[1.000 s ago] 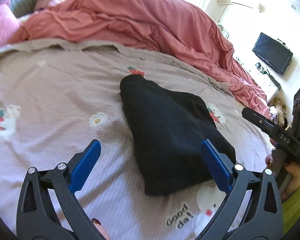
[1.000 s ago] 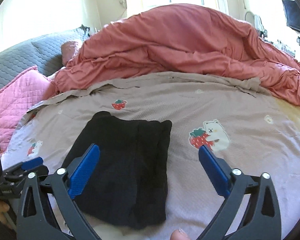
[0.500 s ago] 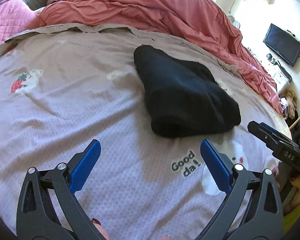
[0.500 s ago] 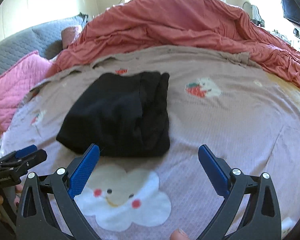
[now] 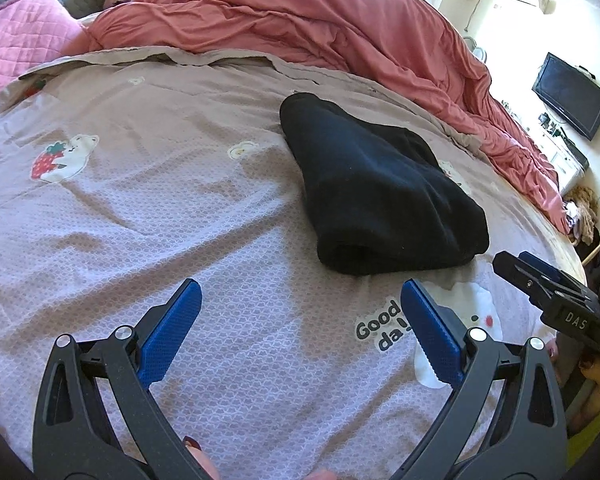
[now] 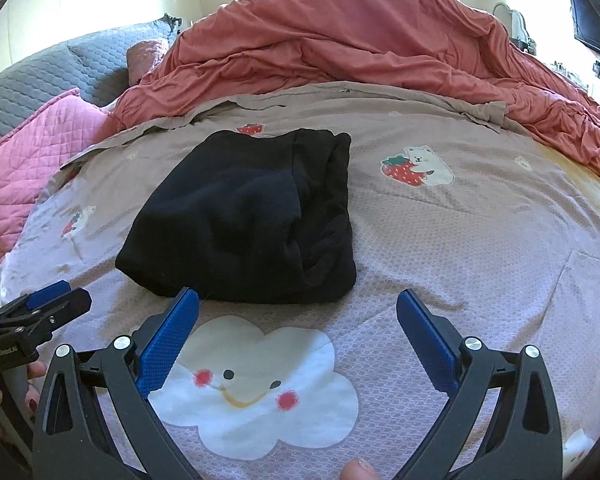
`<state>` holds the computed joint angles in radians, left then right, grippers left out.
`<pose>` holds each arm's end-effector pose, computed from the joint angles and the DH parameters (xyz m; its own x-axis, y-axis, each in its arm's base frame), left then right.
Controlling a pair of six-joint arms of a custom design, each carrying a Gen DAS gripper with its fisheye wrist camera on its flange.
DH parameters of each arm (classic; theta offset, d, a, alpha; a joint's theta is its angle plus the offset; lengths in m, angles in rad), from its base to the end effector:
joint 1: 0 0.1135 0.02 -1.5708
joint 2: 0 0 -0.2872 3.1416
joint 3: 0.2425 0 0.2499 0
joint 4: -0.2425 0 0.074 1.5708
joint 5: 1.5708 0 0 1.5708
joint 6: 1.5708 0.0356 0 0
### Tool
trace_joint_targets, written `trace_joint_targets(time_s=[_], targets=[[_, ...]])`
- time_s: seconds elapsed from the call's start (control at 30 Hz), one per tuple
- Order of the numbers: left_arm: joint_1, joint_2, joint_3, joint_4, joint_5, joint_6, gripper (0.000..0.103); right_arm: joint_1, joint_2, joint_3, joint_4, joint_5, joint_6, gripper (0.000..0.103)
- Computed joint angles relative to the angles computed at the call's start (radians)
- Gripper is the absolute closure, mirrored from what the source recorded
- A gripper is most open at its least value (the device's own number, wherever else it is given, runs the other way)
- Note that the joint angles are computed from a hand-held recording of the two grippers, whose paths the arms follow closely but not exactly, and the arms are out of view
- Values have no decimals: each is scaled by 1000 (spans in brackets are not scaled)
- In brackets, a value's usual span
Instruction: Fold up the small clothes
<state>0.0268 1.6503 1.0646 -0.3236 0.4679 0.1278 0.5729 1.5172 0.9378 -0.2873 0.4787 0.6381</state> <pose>0.3434 -0.0069 0.2322 -0.7501 0.0937 -0.6547 0.3515 0.8950 -0.2747 0.2684 0.1536 0.2372 -0.6518 0.2087 -0.7291 0.1963 0.9750 0.1036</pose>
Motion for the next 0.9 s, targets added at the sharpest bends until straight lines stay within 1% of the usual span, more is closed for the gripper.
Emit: trace_joint_targets(time_s=[0.3, 0.6, 0.9], targets=[[-1, 3, -3, 5, -13, 7, 10, 3, 6, -2, -3, -15, 3, 5], [-4, -1, -4, 3, -39, -3, 10, 16, -2, -5, -16, 1, 16, 5], [1, 1, 4, -7, -42, -2, 10, 19, -4, -3, -25, 3, 19, 5]])
